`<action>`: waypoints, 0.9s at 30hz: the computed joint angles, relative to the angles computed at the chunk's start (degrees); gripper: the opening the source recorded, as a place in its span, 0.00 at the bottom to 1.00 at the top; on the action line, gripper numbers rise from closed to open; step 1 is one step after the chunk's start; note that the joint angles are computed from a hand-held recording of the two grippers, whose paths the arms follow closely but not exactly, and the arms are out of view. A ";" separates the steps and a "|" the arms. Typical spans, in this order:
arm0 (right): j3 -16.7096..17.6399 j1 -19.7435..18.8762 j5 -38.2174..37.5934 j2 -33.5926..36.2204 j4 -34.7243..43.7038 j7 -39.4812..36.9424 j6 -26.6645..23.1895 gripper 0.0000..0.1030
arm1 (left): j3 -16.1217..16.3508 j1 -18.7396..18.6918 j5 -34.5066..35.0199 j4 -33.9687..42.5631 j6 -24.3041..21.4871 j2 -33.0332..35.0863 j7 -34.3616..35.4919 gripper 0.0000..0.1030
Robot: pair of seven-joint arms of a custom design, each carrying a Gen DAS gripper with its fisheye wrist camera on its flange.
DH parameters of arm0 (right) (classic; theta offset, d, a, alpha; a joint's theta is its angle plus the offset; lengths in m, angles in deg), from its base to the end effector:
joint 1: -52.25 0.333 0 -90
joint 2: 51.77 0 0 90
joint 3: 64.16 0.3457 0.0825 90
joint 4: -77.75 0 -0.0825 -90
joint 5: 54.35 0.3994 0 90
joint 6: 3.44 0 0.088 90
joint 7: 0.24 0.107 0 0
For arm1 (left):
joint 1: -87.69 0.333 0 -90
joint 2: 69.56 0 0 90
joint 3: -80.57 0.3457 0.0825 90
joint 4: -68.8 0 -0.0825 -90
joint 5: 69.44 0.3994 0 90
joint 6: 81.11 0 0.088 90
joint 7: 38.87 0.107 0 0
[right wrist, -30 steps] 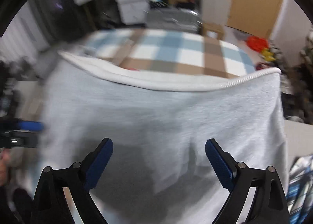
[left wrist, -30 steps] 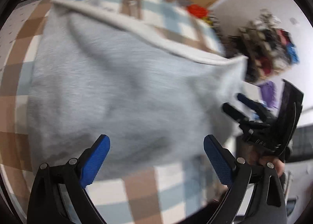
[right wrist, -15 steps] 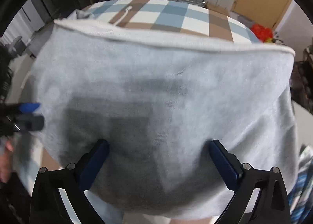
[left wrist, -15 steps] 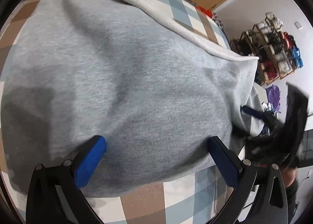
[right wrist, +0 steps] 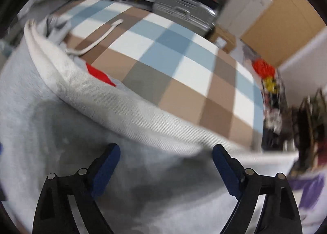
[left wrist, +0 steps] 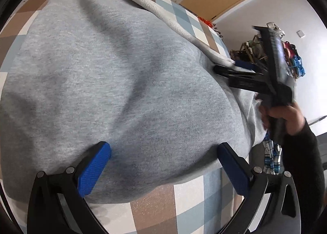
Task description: Fold large clothes
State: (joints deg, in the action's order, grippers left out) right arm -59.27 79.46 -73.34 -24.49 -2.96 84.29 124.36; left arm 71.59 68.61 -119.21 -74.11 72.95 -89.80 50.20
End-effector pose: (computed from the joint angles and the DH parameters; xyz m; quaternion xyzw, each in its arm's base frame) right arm 0.6530 0.3822 0.4889 -0.9048 0.3685 -0.1986 0.0787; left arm 0.4190 -0.1996 0.4839 0.7254 -0.5875 0.3472 0.0903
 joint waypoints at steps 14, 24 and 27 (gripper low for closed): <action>-4.16 2.25 -0.89 9.35 13.66 7.75 -0.07 0.00 | -0.66 0.25 1.16 1.58 -0.65 1.41 -0.56 0.99; 8.95 -7.74 20.90 1.02 4.24 -13.07 4.49 0.75 | -0.14 -0.15 0.00 0.75 -0.63 0.61 0.37 0.99; 6.57 -3.49 17.11 2.53 5.90 -15.83 0.28 0.73 | 0.26 -0.47 -1.36 0.52 -0.63 0.47 1.30 0.99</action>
State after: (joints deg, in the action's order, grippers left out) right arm -52.70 75.98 -56.24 -21.96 2.94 68.46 124.64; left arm 71.85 68.14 -120.56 -73.59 72.32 -89.33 51.50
